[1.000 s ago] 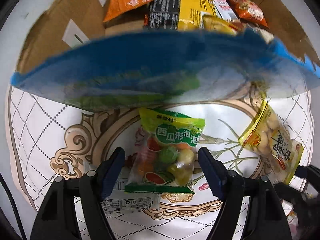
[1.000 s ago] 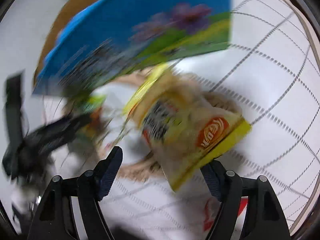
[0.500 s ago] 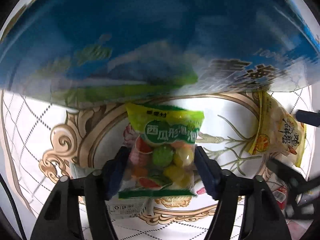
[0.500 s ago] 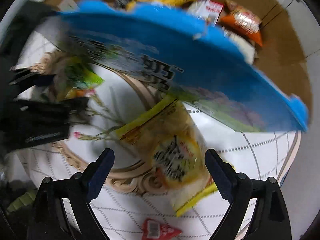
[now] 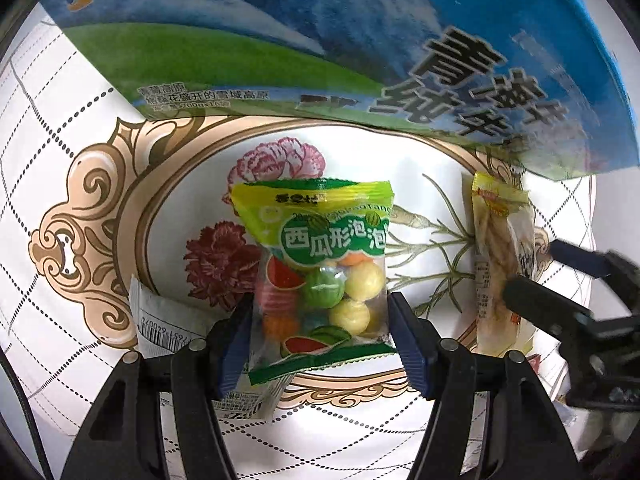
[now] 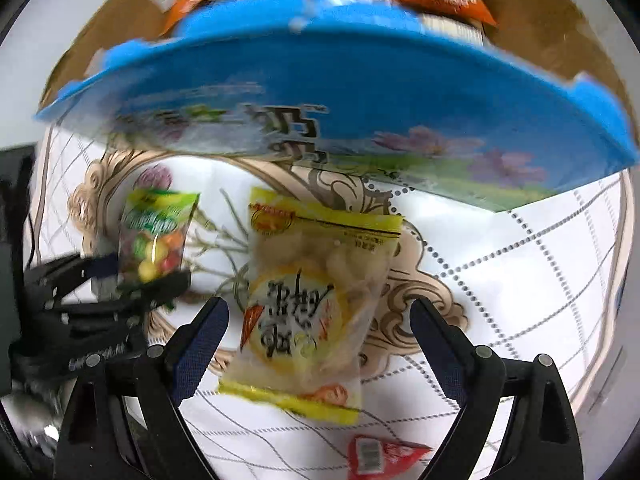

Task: Organize snacks
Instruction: 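Grasp the green watermelon candy bag with the left tool while the right tool grasps the biscuit bag, then carry both bags into the box and open both tools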

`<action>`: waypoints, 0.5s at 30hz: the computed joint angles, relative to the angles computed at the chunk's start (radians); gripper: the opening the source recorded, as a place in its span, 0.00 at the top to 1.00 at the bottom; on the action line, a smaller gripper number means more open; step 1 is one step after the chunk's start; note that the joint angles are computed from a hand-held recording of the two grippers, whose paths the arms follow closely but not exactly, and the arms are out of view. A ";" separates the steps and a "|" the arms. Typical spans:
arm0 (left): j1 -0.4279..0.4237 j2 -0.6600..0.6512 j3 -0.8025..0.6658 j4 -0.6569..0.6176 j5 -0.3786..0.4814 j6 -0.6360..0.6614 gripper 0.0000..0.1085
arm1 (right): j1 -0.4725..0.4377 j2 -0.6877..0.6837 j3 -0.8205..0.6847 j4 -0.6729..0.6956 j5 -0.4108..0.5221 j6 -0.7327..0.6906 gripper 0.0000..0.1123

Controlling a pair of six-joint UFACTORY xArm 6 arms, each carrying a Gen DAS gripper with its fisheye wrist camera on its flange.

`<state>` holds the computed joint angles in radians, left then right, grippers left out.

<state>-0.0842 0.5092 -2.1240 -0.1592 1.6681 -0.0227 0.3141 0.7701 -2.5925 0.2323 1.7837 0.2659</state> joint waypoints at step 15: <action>-0.046 -0.006 -0.013 0.063 -0.068 -0.025 0.53 | -0.007 -0.400 0.725 -0.047 -0.340 0.021 0.46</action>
<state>-0.1306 0.5029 -2.1367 -0.0966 1.6005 -0.0478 0.3068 0.3697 -1.8675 0.1848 1.4436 0.2872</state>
